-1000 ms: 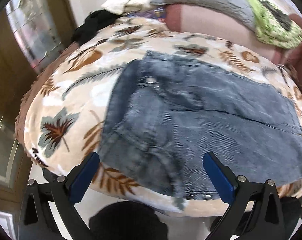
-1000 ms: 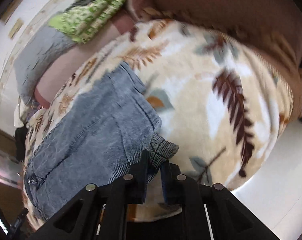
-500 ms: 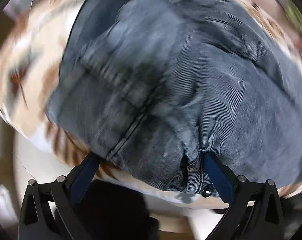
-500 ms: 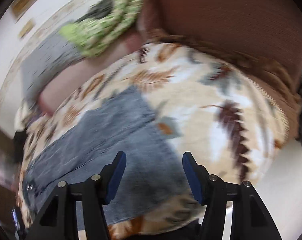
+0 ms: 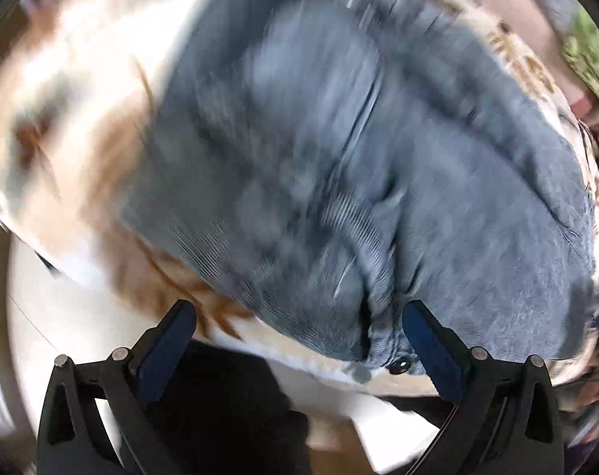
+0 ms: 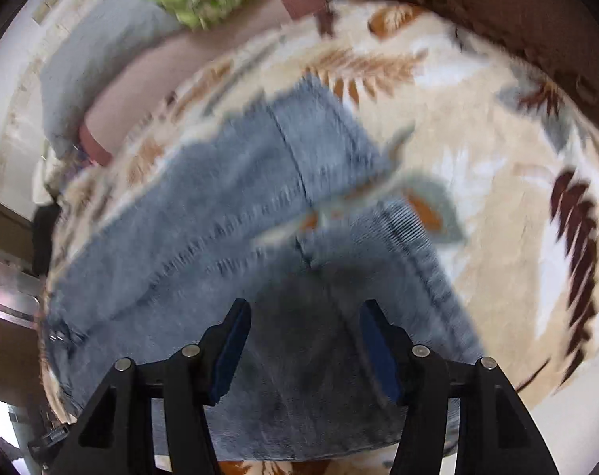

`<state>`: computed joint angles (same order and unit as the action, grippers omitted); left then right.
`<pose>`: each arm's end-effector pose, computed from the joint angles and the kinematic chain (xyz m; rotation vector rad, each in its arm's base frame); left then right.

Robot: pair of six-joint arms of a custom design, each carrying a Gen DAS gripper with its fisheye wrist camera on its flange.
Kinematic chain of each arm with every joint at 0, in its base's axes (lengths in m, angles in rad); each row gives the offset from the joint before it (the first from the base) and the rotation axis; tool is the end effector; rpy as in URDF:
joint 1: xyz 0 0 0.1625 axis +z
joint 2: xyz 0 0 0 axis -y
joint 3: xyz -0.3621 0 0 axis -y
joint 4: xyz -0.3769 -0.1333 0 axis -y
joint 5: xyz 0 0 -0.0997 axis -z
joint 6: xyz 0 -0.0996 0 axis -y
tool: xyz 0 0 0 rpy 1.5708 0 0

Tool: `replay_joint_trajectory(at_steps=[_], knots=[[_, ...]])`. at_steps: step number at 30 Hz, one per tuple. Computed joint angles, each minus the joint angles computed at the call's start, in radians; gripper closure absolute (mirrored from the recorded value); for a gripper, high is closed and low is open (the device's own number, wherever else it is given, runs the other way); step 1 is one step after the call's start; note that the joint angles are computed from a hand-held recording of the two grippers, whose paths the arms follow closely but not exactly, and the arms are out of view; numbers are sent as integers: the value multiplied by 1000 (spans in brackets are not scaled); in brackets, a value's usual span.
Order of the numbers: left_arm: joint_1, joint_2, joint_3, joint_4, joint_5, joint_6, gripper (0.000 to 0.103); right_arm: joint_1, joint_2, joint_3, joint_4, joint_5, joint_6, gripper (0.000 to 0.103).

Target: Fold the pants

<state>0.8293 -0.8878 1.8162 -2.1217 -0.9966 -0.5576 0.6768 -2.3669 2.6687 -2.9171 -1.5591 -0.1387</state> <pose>-0.2104 -0.5072 0.0271 0.3646 2.4403 -0.0652 -0.1008 -0.2534 0.3399 -0.8664 -2.2056 1.1929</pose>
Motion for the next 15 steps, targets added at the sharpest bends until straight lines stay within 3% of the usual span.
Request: replay_joint_trajectory(at_steps=[4,8,11,15], knots=[[-63,5,-50,-43,147,116,0,-5,-9,-79,8,11,22,42],[-56,97,-205,-121,266,262,0,42,91,-176,-15,-17,45,42],[-25,236,-407,-148,320,391,0,85,204,-236,-57,-60,62,42],[41,399,-696,-27,322,402,0,124,343,-310,-96,-108,76,42]])
